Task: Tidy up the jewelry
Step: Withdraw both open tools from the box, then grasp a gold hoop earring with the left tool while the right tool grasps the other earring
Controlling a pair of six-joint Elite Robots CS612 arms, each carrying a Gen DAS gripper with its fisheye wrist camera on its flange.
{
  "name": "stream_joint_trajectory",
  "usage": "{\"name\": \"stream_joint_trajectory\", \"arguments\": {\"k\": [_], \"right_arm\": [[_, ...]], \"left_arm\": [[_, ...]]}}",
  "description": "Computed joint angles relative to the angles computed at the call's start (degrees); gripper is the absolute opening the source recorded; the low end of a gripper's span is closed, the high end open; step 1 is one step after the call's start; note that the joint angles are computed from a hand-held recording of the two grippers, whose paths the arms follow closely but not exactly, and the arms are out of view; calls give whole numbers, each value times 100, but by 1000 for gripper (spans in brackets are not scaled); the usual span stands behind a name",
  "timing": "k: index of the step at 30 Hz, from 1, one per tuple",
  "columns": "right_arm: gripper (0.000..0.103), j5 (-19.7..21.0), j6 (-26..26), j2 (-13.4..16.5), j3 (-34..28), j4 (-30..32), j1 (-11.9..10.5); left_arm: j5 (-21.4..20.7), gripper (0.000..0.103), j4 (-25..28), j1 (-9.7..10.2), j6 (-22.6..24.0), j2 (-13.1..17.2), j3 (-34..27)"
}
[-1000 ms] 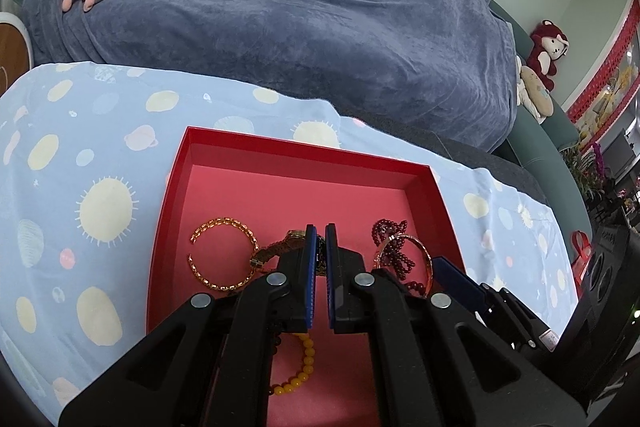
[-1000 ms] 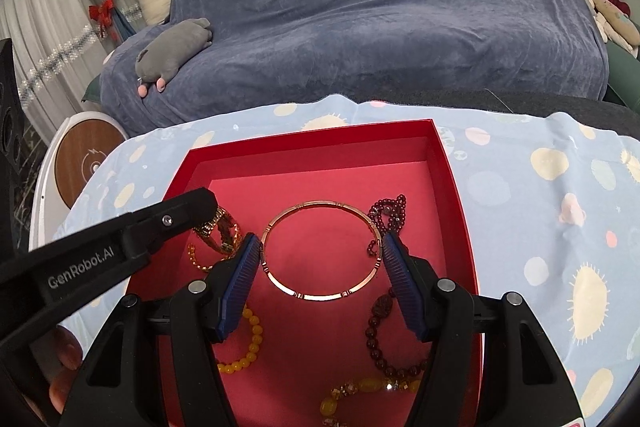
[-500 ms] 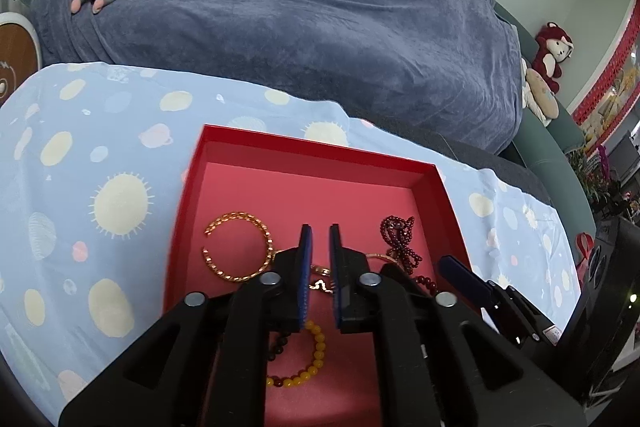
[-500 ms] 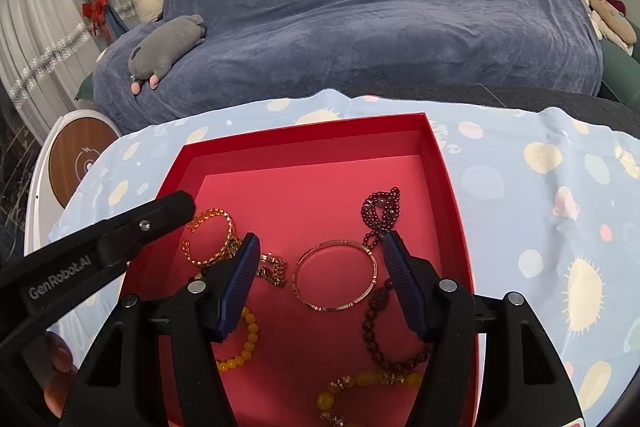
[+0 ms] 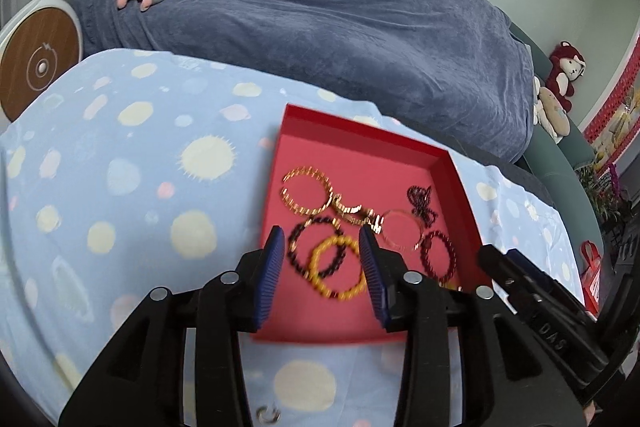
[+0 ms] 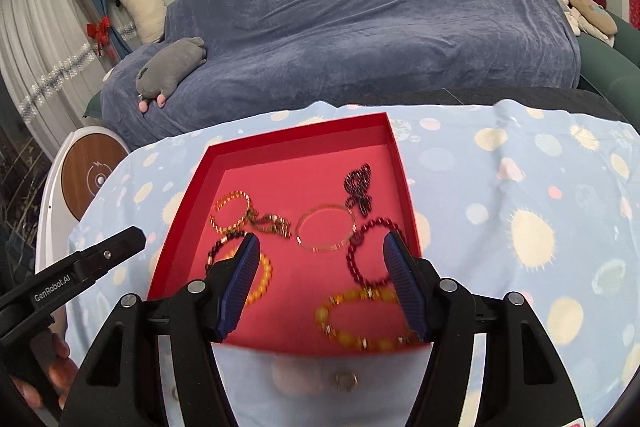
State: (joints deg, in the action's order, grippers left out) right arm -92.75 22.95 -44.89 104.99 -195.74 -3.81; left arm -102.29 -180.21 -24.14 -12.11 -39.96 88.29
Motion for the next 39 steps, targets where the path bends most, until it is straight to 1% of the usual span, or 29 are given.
{"name": "stream_joint_trajectory", "arguments": {"k": [7, 13, 16, 17, 18, 28, 32, 36, 38, 39], "right_arm": [[62, -42, 195, -204, 542, -204, 68], [62, -35, 297, -257, 852, -258, 152], [62, -101, 275, -239, 925, -238, 214], [62, -123, 258, -231, 940, -224, 232], [62, -131, 251, -229, 963, -225, 240], [62, -40, 438, -119, 1034, -184, 297], [62, -7, 432, -94, 1024, -165, 300], [62, 11, 397, -74, 987, -147, 286], [62, 6, 387, -60, 971, -143, 285], [62, 5, 386, -53, 964, -144, 282]], "left_arm": [[125, 40, -110, 66, -12, -253, 640], [259, 40, -170, 47, 110, -386, 1079], [332, 43, -198, 4, 224, -414, 1244], [358, 48, -212, -14, 254, -417, 1285], [390, 50, -226, -35, 279, -416, 1324], [580, 50, -258, -131, 600, -286, 1434], [638, 49, -242, -131, 586, -223, 1391], [671, 46, -325, -124, 555, -186, 1364], [724, 38, -370, -130, 580, -171, 1362], [743, 36, -388, -133, 579, -168, 1363]]}}
